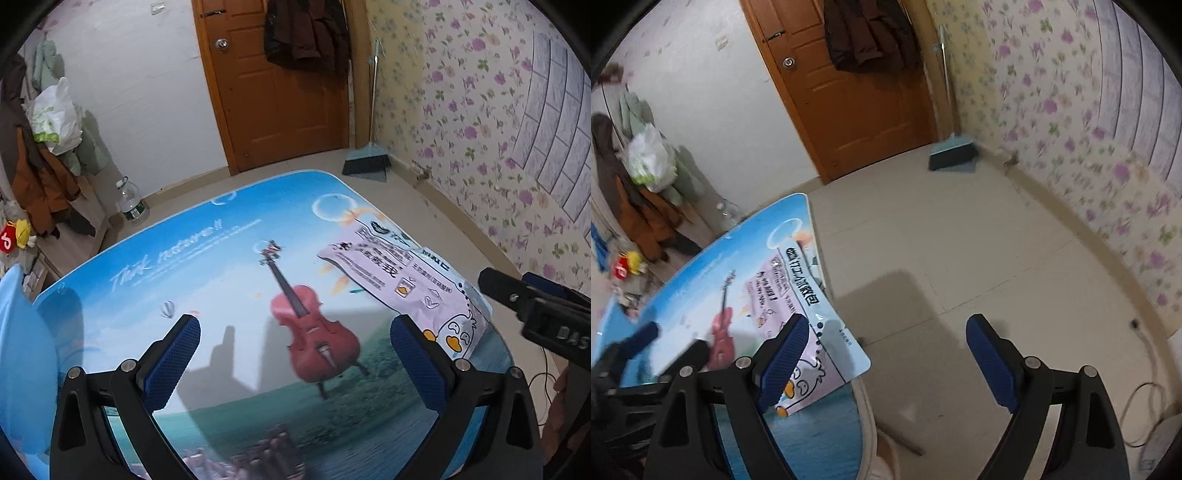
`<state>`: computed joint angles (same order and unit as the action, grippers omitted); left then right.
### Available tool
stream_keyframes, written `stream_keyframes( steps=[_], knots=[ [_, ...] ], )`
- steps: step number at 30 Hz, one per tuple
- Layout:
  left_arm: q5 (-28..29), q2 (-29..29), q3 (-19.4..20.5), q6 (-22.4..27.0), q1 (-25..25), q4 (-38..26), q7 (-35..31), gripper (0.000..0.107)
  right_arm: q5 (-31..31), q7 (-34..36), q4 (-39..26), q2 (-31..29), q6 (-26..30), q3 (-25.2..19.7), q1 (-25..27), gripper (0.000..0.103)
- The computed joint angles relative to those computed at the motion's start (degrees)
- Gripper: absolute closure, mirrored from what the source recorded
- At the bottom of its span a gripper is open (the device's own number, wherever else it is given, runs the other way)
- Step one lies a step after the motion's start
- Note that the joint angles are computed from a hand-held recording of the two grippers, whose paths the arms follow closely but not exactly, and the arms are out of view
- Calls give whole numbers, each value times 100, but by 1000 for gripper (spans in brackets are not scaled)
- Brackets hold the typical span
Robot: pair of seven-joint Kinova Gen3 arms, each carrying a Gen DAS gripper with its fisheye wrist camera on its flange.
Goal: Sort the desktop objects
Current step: 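Move both grippers toward the white penguin-print bag on the mat, then grasp the edge of the penguin-print bag with the right gripper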
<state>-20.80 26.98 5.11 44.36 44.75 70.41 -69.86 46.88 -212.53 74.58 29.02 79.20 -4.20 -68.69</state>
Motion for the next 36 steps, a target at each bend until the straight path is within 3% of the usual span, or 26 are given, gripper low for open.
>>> stream_keyframes(
  steps=[16,26,30,36],
  knots=[
    [-13,512,3,679,297,-724,-319,4,191,-327,500,-240,-250,-115,31,15],
    [76,665,-38,759,402,-988,-465,4,651,-1270,1416,-642,-1339,-276,290,15],
    [123,719,-41,796,422,-1090,-520,4,715,-1237,1446,-645,-1503,-324,403,15],
    [276,814,-16,914,380,-1286,-619,4,1105,-1784,1942,-800,-2498,-270,660,15]
  ],
)
